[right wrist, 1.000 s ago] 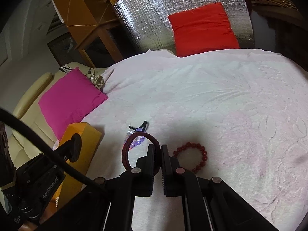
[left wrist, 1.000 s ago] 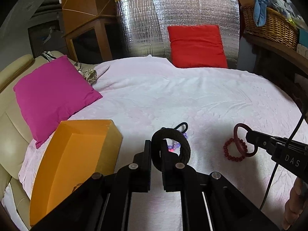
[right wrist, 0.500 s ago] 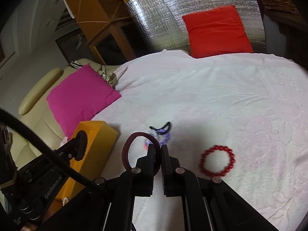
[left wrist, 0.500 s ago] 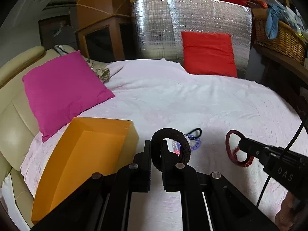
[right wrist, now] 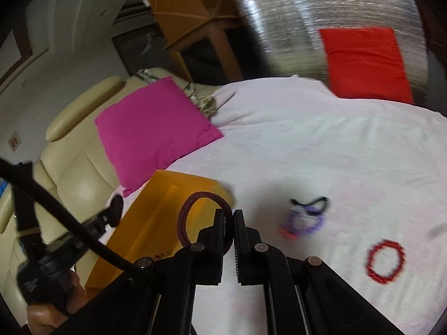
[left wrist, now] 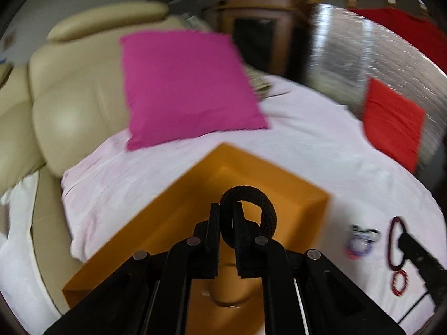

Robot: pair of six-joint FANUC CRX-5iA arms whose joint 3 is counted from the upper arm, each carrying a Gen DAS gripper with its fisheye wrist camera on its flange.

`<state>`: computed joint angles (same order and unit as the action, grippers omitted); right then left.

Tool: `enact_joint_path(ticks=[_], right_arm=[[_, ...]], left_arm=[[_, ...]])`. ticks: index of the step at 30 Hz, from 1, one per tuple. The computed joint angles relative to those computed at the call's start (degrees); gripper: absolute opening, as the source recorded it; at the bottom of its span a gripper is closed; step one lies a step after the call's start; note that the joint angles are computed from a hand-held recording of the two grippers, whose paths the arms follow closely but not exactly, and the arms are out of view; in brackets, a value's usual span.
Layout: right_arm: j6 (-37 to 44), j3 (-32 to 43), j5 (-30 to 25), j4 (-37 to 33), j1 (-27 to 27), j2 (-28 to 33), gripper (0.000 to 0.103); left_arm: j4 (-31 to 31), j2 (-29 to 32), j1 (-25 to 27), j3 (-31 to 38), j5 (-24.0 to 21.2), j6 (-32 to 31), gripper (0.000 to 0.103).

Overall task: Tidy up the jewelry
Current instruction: 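Carry both hair ties over the orange box and open both tools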

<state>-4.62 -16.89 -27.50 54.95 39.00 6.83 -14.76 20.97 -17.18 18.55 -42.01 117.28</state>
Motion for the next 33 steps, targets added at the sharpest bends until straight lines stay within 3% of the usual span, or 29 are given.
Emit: enact_joint_path(ticks=[4,8,11,21,22,23,25,28,33], right_arm=[[11.62,9.85,-1.42,-9.33,1.23,6.51,0.007],[25.28,22.8,-7.96,-19.89,2.76,14.9,0.007],[33.02,30.99,-12.83,-25.61,3.36,20.45,0.007],[42.2,50.71,-26.23,-34.73,2.81,33.62,0.009],[42.75,51.59,-26.72,-35.62,2.74,33.94,0.009],[43.43,52.05,-26.61,-36.51,2.56,34.1,0.01],[41.95,51.39,-26.49,-34.43,2.82,34.01,0.015],[40.5,49.16,-24.13,-33.62,2.89,32.63,0.036],[33.16,40.54,-15.91,-28.75,2.93,27.56,0.039]], left_arm=[[1.07,2.61,2.6,2.12,-4.51,-0.3,0.009],[5.5,5.51,4.79,3.79,-8.23,-3.61,0.009],[5.4,6.87,5.29,5.13,-10.46,-2.95,0.009],[5.48,10.85,5.91,9.85,-18.84,0.21,0.012],[5.5,11.24,5.93,10.41,-19.6,0.39,0.021],[5.31,11.41,5.89,10.77,-20.11,0.59,0.038],[4.36,11.33,5.69,11.12,-20.53,1.83,0.058],[2.88,10.5,5.17,10.67,-19.88,2.68,0.058],[0.6,9.51,4.28,10.37,-19.35,4.99,0.058]])
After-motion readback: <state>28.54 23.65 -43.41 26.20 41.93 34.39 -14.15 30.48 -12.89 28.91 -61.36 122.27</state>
